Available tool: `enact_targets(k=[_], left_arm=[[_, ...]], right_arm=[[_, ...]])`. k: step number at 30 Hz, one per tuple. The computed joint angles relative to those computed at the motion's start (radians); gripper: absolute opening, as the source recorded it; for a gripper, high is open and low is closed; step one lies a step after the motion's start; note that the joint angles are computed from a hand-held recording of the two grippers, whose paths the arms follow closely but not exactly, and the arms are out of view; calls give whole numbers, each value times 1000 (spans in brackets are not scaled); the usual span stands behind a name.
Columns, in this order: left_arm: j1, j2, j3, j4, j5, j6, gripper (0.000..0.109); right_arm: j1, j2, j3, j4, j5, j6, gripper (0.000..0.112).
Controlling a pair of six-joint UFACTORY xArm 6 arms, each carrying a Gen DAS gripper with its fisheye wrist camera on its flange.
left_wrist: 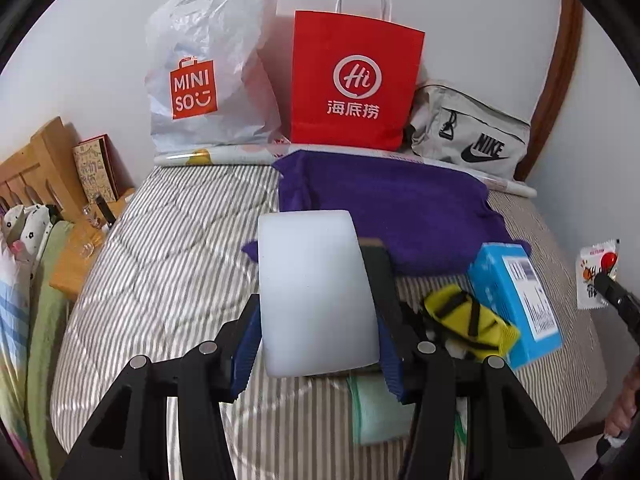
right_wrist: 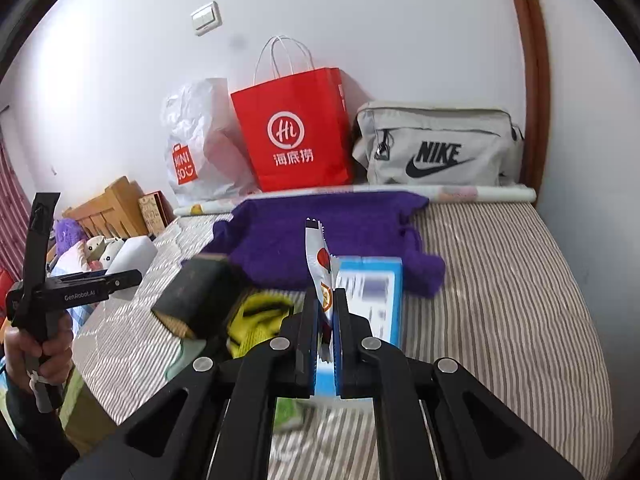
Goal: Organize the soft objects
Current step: 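Carry the foam block onto the purple towel and release while the right tool sets the packet beside it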
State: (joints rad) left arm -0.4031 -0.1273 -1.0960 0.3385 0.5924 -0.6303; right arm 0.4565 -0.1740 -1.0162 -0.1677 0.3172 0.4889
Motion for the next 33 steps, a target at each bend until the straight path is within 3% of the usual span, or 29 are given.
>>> enact_targets(k=[5, 19, 23, 27, 33], left_arm=[[27, 94, -102, -81, 7, 86, 51], [64, 453, -516, -285, 103, 301, 52], [77, 565, -664, -388, 160, 372, 52], [80, 693, -849, -408, 247, 394, 52], [90, 951, -1237, -446, 445, 413, 52]], right_arm=[[-20, 116, -130, 170, 8, -171, 6], [-72, 449, -505, 395, 153, -434, 7], [-86, 528, -596, 395, 209, -450, 7], [-98, 588, -667, 406, 263, -475, 8], [-113, 672, -761, 402, 331, -490, 10]])
